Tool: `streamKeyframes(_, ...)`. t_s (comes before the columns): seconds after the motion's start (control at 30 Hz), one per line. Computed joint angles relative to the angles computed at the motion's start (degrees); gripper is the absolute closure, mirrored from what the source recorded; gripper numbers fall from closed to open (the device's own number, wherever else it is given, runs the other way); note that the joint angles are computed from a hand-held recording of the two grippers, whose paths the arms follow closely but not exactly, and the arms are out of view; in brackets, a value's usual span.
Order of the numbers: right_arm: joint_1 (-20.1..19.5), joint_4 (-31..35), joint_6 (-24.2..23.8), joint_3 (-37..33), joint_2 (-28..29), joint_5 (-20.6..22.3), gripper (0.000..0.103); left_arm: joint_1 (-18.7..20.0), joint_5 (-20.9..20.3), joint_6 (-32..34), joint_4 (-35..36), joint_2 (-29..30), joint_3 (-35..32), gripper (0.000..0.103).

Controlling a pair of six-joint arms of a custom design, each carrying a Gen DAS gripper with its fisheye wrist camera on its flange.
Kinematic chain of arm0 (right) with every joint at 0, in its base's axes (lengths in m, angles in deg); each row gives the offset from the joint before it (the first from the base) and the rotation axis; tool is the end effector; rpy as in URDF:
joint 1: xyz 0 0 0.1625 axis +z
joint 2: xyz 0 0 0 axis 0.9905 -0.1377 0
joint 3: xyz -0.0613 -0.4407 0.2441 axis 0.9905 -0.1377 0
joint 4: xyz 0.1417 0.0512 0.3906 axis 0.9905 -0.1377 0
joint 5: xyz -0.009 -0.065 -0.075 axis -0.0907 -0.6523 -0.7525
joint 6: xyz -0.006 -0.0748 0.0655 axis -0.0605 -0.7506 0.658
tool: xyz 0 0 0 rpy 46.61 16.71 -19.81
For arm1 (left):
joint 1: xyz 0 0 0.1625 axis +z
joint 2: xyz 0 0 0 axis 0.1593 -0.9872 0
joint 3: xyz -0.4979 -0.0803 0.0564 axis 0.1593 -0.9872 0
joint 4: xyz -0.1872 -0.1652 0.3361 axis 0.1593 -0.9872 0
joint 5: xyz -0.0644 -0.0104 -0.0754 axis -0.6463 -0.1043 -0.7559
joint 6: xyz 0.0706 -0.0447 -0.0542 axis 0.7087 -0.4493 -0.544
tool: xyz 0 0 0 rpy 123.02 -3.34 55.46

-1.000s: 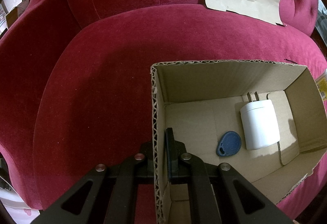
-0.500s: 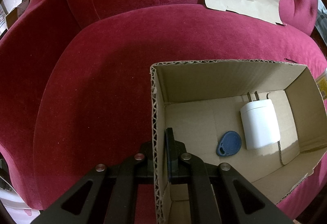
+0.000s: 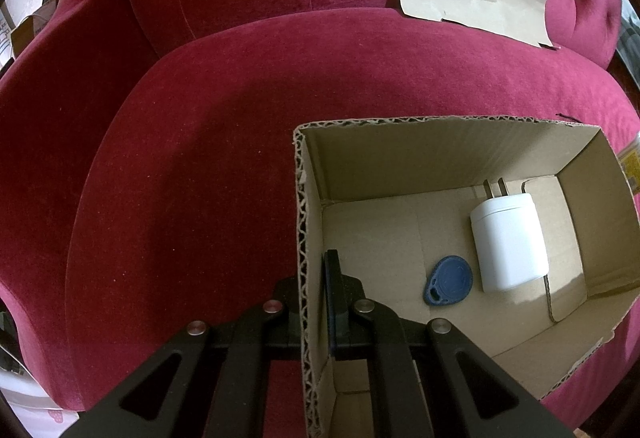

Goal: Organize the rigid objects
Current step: 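Move the right tool back to the small white plug adapter and grasp it, then carry the white plug adapter with the right tool over the box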

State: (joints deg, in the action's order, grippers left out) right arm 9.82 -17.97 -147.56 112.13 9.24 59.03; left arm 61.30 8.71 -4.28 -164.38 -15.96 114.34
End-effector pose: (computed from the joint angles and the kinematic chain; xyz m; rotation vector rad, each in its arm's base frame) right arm 0.0763 -0.7837 0.0935 -0.4734 -2.0987 0.6643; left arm -0.1079 -0.9038 0.0562 0.7799 2.2427 -0.3042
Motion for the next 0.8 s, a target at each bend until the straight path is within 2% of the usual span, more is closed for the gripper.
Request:
streamKeyframes(0.13,-0.16,-0.62,-0.85,-0.56,0.16,0.07,0.001,0.01,0.01,0.03,-0.03,0.02,-0.02,0.097)
streamKeyframes(0.27,-0.35,-1.16,-1.23,-0.24,-0.11,-0.70,0.007,0.01,0.03,0.05,-0.04,0.02,-0.02,0.097)
streamKeyframes(0.43,-0.70,0.04,-0.68,-1.41,0.50,-1.69,0.027,0.01,0.01,0.04,-0.01,0.02,-0.02,0.097)
streamKeyframes(0.53,-0.74,0.08,-1.55,-1.72,0.66,-2.77,0.054,0.00,0.03,0.02,-0.01,0.02,-0.02,0.097)
streamKeyframes(0.8,-0.31,-1.60,-2.61,-0.84,0.59,-1.85,0.056,0.00,0.00,-0.01,0.01,0.01,-0.02,0.097)
